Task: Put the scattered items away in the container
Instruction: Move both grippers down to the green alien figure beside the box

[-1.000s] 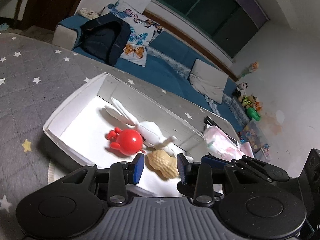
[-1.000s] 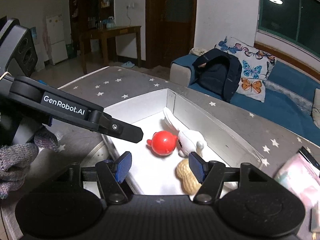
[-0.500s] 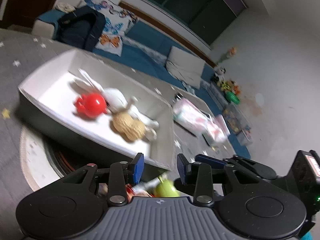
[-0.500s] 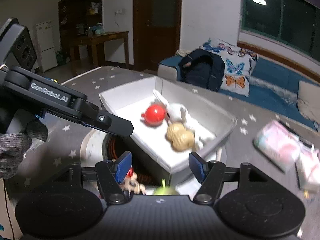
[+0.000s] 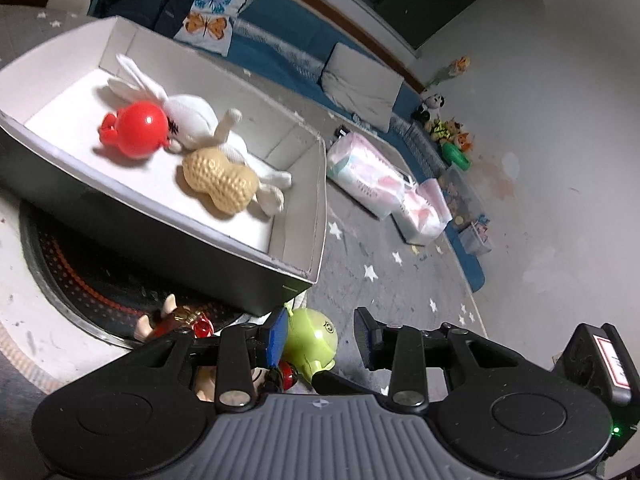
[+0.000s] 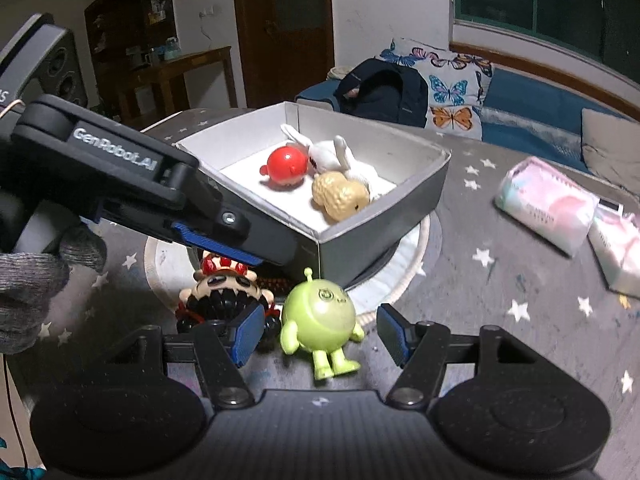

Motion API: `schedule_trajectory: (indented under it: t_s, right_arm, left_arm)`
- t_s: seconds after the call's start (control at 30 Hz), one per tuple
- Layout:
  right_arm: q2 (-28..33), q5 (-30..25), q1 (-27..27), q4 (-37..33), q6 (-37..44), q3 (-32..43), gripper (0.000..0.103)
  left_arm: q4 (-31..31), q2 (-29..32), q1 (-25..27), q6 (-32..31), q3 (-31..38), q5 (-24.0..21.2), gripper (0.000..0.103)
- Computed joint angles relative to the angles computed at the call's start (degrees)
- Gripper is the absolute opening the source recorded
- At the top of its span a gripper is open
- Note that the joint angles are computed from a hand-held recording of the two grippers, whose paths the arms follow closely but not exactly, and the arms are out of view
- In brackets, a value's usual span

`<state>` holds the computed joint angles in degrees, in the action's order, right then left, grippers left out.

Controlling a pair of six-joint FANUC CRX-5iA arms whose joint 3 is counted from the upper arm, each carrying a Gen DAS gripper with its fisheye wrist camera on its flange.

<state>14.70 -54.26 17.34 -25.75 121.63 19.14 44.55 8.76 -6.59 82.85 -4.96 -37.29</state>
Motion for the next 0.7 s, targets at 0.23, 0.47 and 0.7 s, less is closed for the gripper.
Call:
schedule_trajectory:
  t_s: [0.23, 0.47, 0.7]
  right_arm:
    - [0.88, -0.37, -0.1, -0.09, -0.29, 0.14, 0.063]
    - [1.47, -1.13, -0.15, -0.52, 0.59, 0.35, 0.063]
    - [2.43, -3.13, -0.82, -1.62, 1.45, 1.67, 0.057]
  left_arm:
    - [-1.63, 2.24, -0.06, 1.62, 2.27, -1.49, 0.038]
    - [-2.09, 3.67, -0.09, 1.96, 3.29, -2.35, 0.038]
    - [-2.23, 4.38, -0.16, 1.71, 4.13, -2.57, 0.038]
